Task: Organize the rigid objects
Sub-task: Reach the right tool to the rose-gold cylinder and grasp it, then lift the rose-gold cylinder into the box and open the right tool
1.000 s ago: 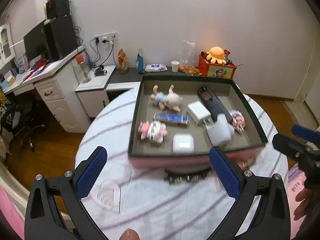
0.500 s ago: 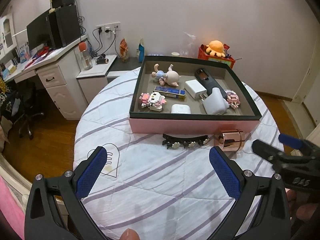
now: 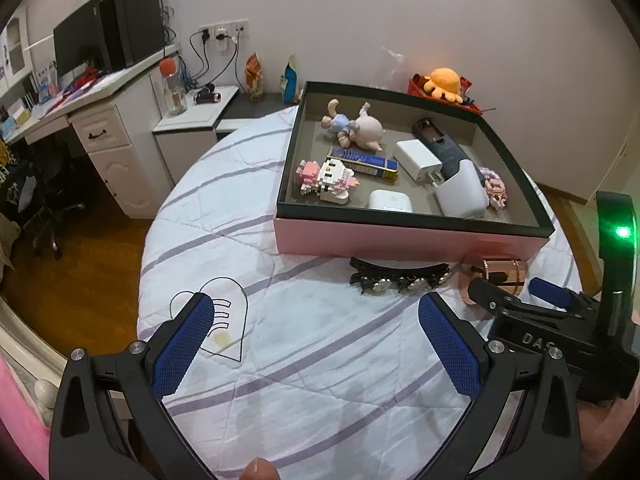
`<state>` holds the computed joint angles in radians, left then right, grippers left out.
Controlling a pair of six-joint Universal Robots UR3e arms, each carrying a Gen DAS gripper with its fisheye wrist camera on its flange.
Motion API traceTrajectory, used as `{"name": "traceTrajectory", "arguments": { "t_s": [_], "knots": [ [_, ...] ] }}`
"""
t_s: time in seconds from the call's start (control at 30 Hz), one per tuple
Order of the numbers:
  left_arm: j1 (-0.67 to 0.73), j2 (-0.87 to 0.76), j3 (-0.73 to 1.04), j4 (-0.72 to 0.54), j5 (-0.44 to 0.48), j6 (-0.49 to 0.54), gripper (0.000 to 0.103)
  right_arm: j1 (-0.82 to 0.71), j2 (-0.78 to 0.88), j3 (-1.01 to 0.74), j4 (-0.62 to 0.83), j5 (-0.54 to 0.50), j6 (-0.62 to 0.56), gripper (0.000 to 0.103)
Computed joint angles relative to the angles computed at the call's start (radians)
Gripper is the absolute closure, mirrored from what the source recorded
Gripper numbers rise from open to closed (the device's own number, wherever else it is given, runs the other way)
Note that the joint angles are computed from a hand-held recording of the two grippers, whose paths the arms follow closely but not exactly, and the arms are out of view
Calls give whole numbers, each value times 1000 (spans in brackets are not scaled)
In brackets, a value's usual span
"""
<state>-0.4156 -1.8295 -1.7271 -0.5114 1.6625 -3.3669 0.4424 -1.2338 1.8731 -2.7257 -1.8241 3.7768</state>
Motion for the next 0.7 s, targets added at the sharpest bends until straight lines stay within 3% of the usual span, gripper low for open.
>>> {"name": "traceTrajectory", "arguments": {
  "t_s": [0.03,0.17,0.7],
  "knots": [
    [1,-5,2,1,-2,1,0,-3,13,1,-12,5,0,12],
    [5,-20,12,1,-8,3,0,16,38,-16,-20,-21,-12,46],
    [-5,-65,115,-17,5,6,0,4,-144,72,-56,18,-69,46]
  ]
}}
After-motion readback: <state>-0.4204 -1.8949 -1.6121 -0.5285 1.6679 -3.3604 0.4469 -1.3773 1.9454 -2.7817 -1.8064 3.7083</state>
